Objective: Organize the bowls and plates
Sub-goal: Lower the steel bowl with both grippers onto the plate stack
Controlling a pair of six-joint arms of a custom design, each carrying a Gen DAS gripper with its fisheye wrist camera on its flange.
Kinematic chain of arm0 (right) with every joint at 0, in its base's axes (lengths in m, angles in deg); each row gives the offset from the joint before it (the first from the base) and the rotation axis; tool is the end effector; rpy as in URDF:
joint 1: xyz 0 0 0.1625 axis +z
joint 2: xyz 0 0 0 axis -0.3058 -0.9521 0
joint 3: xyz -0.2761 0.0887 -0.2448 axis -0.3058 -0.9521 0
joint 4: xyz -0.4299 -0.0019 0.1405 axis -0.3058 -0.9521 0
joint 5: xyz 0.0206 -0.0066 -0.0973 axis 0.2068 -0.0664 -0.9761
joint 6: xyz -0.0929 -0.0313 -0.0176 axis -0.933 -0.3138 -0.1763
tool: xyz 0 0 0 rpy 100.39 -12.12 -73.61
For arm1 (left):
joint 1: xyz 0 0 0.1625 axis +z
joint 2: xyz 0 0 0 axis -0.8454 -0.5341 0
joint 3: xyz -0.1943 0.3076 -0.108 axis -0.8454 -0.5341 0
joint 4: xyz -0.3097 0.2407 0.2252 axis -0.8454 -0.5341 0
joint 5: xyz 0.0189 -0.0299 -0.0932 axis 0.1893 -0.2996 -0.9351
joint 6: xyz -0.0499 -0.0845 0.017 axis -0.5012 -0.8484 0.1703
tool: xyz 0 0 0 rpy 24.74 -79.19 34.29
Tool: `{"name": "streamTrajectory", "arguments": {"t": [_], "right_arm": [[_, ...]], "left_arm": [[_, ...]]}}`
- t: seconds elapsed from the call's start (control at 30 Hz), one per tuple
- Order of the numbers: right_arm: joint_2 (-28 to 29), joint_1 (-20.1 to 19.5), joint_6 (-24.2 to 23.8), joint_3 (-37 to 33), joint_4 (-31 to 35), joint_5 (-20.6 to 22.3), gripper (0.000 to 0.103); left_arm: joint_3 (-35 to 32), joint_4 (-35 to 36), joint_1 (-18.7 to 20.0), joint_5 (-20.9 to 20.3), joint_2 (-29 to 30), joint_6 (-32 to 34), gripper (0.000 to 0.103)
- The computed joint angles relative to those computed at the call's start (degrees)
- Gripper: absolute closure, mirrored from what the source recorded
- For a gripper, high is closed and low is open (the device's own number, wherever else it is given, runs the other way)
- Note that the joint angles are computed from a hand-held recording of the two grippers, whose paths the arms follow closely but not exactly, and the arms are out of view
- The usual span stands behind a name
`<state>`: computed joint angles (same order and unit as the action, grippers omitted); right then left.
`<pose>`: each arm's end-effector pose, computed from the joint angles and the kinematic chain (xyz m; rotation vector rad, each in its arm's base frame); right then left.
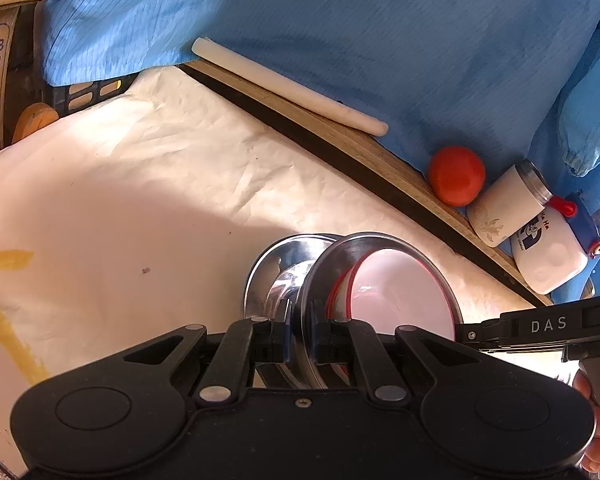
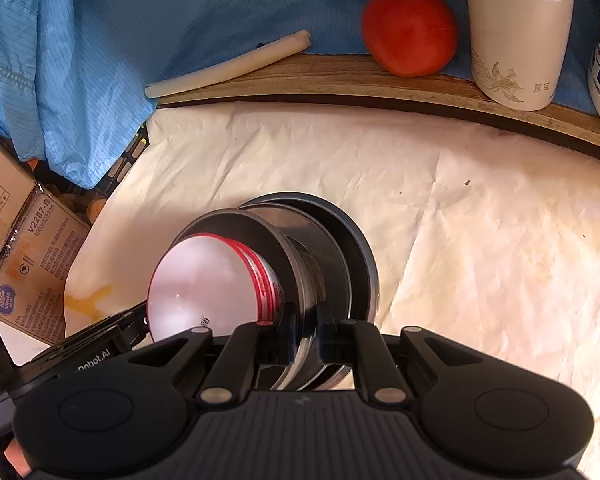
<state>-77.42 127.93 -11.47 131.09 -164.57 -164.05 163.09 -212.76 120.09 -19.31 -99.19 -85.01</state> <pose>0.3582 -0.6885 0.0680 0.6123 -2.7369 0.2612 -0.0721 -0.5686 0.3099 -0.1181 2.4941 -1.1557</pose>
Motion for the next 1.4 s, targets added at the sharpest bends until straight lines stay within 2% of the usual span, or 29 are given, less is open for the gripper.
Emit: {"name": "streamTrajectory", "arguments": {"t": [1.4], "right_arm": [[2.64,-0.66,0.24,-3.66,2.01,0.31,0.092]], "left_arm": [[-2.19,2.42,1.52,-0.59,1.52,-1.27,0.096]]}}
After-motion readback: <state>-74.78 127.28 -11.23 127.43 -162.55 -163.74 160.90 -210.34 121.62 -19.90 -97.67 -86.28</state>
